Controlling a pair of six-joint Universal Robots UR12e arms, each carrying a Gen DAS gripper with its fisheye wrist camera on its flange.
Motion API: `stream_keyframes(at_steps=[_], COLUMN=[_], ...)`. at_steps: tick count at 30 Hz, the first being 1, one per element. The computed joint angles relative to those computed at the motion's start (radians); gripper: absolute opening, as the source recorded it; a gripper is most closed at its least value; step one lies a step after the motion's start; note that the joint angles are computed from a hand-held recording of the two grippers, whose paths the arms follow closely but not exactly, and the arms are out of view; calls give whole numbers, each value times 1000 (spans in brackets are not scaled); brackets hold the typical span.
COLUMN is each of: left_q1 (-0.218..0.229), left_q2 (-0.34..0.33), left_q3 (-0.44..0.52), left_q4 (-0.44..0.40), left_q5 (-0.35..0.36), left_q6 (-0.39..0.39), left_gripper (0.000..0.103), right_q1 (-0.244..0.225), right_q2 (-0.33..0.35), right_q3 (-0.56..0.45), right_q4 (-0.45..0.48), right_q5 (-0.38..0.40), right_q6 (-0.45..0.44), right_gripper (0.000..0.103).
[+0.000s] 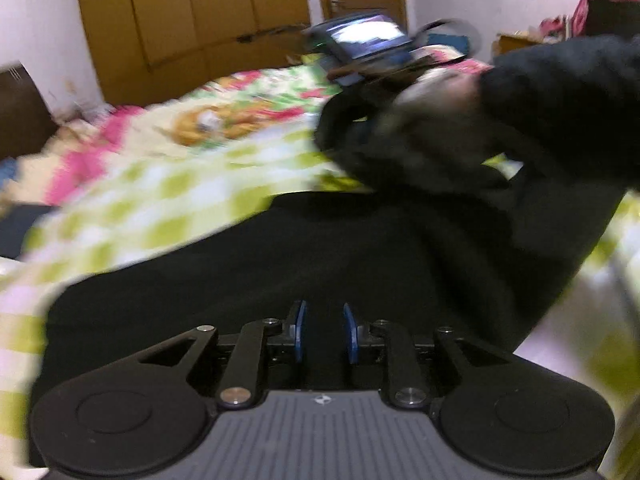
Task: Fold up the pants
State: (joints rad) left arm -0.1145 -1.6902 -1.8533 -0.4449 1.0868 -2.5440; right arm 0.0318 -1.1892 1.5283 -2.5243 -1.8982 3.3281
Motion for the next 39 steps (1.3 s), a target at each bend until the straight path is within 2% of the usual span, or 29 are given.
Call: stream_keyframes(at_steps=[2, 3, 4, 5, 6, 9, 12, 14, 17, 20, 23, 25, 27, 29, 32, 34, 37, 39], left_q1=[-23, -33, -41, -50, -57, -74, -86, -96, -112, -130, -158, -177, -198, -213, -225, -230, -235, -237], left_q2=[-19, -27, -34, -40, -44, -44, -37, -33, -23, -13, -4, -3, 0, 1, -1, 1, 1, -2], left_q3=[14, 23, 30, 38, 41, 41, 37, 35, 26, 18, 10, 11, 7, 3, 3, 0, -3, -1], left_q4=[-6, -12, -23, -29, -31, -22, -17, -10, -5, -3, -6, -24, -28, -23, -30, -31, -27, -28], left_q5=[-15, -17, -23, -21, -17, -7, -3, -2, -7, -17, 2, 25, 55, 85, 114, 126, 132, 132], left_q6=[-19, -30, -37, -47, -53, -59, -41, -25, -2, 18, 69, 104, 133, 156, 170, 177, 184, 180], left_gripper=[37, 37, 37, 37, 37, 37, 37, 37, 37, 37, 37, 37, 38, 38, 38, 38, 38, 38], right_q1=[-16, -26, -39, -55, -69, -104, -145, -177, -224, -268, -314, -357, -384, -395, -394, -411, -403, -420], right_q2=[16, 12, 5, -8, -22, -91, -187, -284, -425, -578, -688, -736, -759, -763, -746, -743, -743, -757], right_q3=[-4, 8, 18, 32, 46, 115, 202, 290, 414, 545, 644, 701, 747, 774, 791, 800, 811, 833], right_q4=[9, -12, -24, -36, -46, -124, -217, -290, -343, -337, -258, -223, -220, -231, -278, -298, -334, -373], right_q5=[6, 19, 39, 81, 119, 179, 230, 245, 233, 190, 173, 216, 258, 285, 278, 316, 269, 279], right_q6=[42, 66, 93, 119, 138, 140, 189, 237, 301, 380, 452, 521, 571, 610, 629, 641, 664, 691], right_gripper=[40, 33, 16, 6, 4, 3, 4, 3, 4, 4, 4, 4, 4, 9, 12, 16, 17, 14])
